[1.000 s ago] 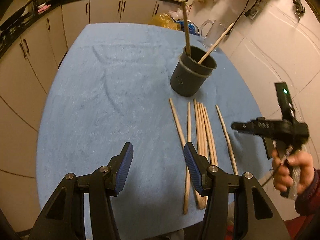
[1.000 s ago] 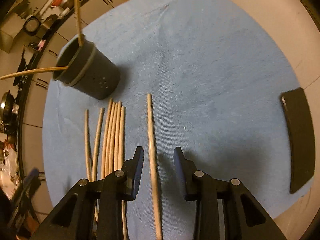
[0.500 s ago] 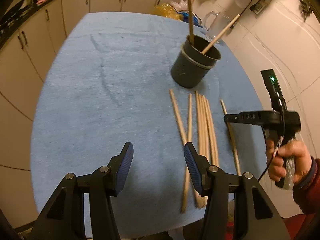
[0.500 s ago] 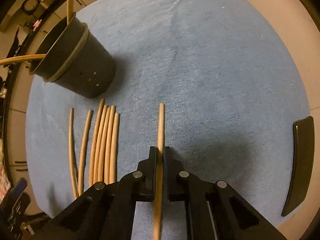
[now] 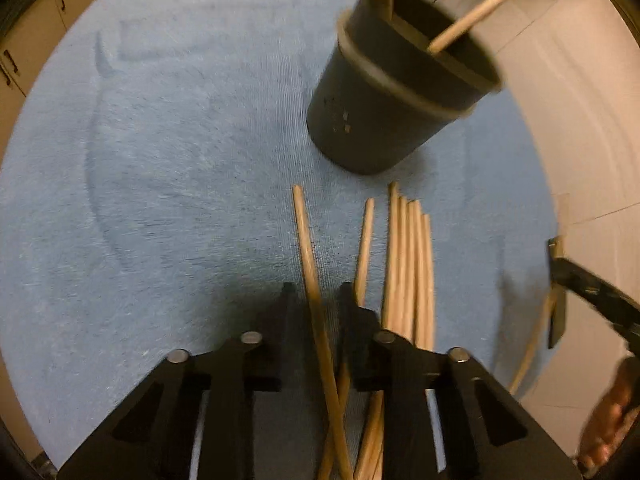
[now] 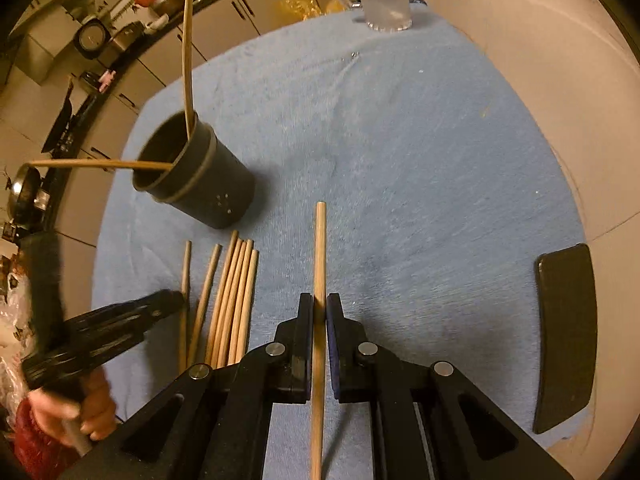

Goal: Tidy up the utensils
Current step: 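Grasp another chopstick with the right gripper while the left gripper grasps one too, then raise the left-held chopstick above the cup while the right gripper brings its chopstick over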

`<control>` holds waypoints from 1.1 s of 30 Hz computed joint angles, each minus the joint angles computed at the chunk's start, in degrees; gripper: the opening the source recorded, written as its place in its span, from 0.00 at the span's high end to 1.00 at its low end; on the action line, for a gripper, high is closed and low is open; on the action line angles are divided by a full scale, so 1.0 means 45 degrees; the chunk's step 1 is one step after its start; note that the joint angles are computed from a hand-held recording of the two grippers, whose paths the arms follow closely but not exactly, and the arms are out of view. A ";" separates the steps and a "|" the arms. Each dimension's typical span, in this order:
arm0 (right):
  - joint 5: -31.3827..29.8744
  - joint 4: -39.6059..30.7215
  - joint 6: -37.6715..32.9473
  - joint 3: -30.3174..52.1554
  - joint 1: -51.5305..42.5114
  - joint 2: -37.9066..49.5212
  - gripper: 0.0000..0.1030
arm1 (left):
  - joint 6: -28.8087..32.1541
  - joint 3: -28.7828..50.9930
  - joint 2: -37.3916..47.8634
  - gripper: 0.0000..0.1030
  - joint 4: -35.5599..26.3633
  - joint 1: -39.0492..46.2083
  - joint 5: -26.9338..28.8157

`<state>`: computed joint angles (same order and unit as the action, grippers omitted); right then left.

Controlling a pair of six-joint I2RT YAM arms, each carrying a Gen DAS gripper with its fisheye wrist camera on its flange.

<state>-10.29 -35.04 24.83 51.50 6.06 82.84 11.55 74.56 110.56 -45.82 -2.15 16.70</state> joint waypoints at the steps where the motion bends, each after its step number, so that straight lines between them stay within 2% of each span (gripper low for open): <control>1: -0.0163 -0.0089 -0.0195 0.0157 -0.0241 0.0036 0.93 | -0.0102 -0.0027 -0.0048 0.86 0.0229 -0.0180 -0.0167; 4: -0.0294 -0.0185 -0.0308 0.0355 -0.0342 -0.0092 0.93 | -0.0428 0.0076 0.0108 0.94 0.0370 -0.0494 -0.0363; 7: -0.0351 -0.0415 -0.0457 0.0448 -0.0402 -0.0471 0.93 | -0.0606 -0.0449 -0.0256 0.94 0.0878 -0.0575 -0.0277; 11: -0.0505 -0.0300 -0.0401 0.0551 -0.0318 -0.0688 0.93 | -0.0454 -0.2056 -0.1935 0.94 0.1928 -0.0188 0.0348; 15: -0.0343 -0.0197 -0.0170 0.0631 0.0042 -0.1178 0.93 | 0.0013 -0.3162 -0.3990 0.94 0.2257 0.0560 0.1188; 20: 0.0207 0.0112 0.0506 0.0611 0.0935 -0.1805 0.93 | 0.0490 -0.3950 -0.6278 0.94 0.2073 0.1411 0.2105; 28: 0.0968 0.0396 0.1351 0.0731 0.1934 -0.2404 0.94 | 0.1288 -0.2685 -0.7182 0.94 0.0474 0.2353 0.3145; 33: 0.1269 0.0406 0.1689 0.0730 0.2132 -0.2711 0.93 | 0.1706 -0.2448 -0.7149 0.94 0.0401 0.2713 0.3565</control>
<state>-4.58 -33.21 32.43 54.79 15.65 70.64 19.23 63.54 78.38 -44.01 10.06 32.74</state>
